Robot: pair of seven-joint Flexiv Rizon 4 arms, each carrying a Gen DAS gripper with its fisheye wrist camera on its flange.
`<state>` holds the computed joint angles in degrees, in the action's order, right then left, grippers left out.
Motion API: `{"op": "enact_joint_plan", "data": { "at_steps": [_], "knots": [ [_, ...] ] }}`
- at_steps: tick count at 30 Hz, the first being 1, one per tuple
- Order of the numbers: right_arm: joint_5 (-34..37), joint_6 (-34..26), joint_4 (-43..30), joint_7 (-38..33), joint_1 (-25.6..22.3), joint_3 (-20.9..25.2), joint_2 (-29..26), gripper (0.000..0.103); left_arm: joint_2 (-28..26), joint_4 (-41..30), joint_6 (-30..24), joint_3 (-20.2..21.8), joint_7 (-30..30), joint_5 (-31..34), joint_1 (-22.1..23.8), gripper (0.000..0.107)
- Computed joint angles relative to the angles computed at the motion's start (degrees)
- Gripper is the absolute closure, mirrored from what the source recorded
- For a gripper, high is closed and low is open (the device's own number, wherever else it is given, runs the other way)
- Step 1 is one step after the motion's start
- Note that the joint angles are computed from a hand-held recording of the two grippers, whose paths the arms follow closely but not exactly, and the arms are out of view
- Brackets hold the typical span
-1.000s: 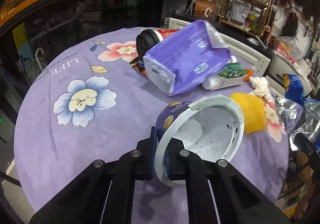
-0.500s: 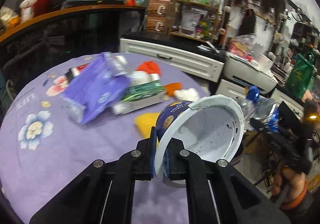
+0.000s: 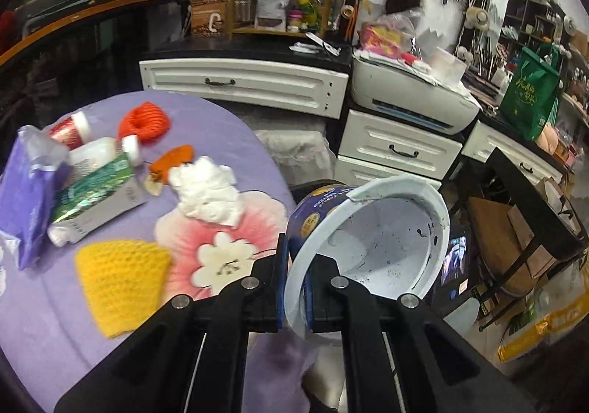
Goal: Collect trash
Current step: 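Carry both items to the black bin and open both grippers to drop them, then grasp the yellow foam net with the left gripper while the right grasps the white tissue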
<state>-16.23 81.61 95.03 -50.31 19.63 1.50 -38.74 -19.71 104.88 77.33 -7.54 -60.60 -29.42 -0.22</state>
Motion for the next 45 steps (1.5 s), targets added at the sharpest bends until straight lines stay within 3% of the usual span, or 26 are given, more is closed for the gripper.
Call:
{"op": "enact_joint_plan", "data": {
  "at_steps": [4, 11, 16, 20, 26, 29, 30, 34, 37, 40, 45],
  "knots": [
    [0.06, 1.20, 4.50, 2.13, 1.00, -2.50, 2.48, 0.041, -3.86, -5.03, -3.71, 2.10, -4.45, 4.73, -2.94, 0.099],
    [-8.33, 4.74, 17.63, 14.43, 10.65, -19.04, 9.73, 0.036, -11.02, -13.75, -7.58, 5.80, -12.50, 14.98, -8.55, 0.099],
    [-15.40, 10.37, 27.07, 20.87, 22.26, -35.09, 12.95, 0.034, -16.95, -20.31, -10.51, 9.75, -18.64, 22.49, -12.91, 0.099],
    [-13.37, 12.48, 30.55, 20.69, 28.76, -42.75, 13.03, 0.033, -21.27, -25.49, -13.30, 12.01, -22.71, 27.07, -14.40, 0.099],
    [-7.61, 14.64, 32.02, 19.49, 32.92, -46.90, 11.82, 0.031, -25.60, -31.27, -20.45, 11.84, -25.13, 29.67, -14.03, 0.098],
    [-4.51, 15.04, 32.82, 19.02, 36.51, -50.48, 10.98, 0.029, -25.25, -31.00, -22.16, 10.30, -24.68, 29.51, -13.23, 0.087],
    [-3.66, 15.04, 32.93, 18.62, 37.39, -51.39, 10.70, 0.028, -24.89, -30.69, -22.36, 9.98, -24.60, 29.41, -13.07, 0.076],
    [-0.51, 14.36, 33.15, 16.88, 39.27, -52.67, 10.43, 0.026, -20.48, -24.70, -15.74, 7.05, -21.98, 28.19, -11.49, 0.049],
    [1.59, 13.90, 33.14, 15.32, 40.42, -53.18, 10.40, 0.026, -16.49, -20.05, -10.94, 5.63, -19.49, 26.59, -10.51, 0.039],
    [3.57, 13.59, 32.68, 13.57, 40.68, -52.61, 10.89, 0.026, -12.45, -15.84, -6.92, 5.50, -18.18, 25.63, -10.05, 0.029],
    [6.60, 14.43, 32.01, 10.06, 42.88, -53.32, 12.13, 0.024, -5.56, -7.32, 2.39, 5.14, -15.22, 24.97, -8.37, 0.023]
  ]
}}
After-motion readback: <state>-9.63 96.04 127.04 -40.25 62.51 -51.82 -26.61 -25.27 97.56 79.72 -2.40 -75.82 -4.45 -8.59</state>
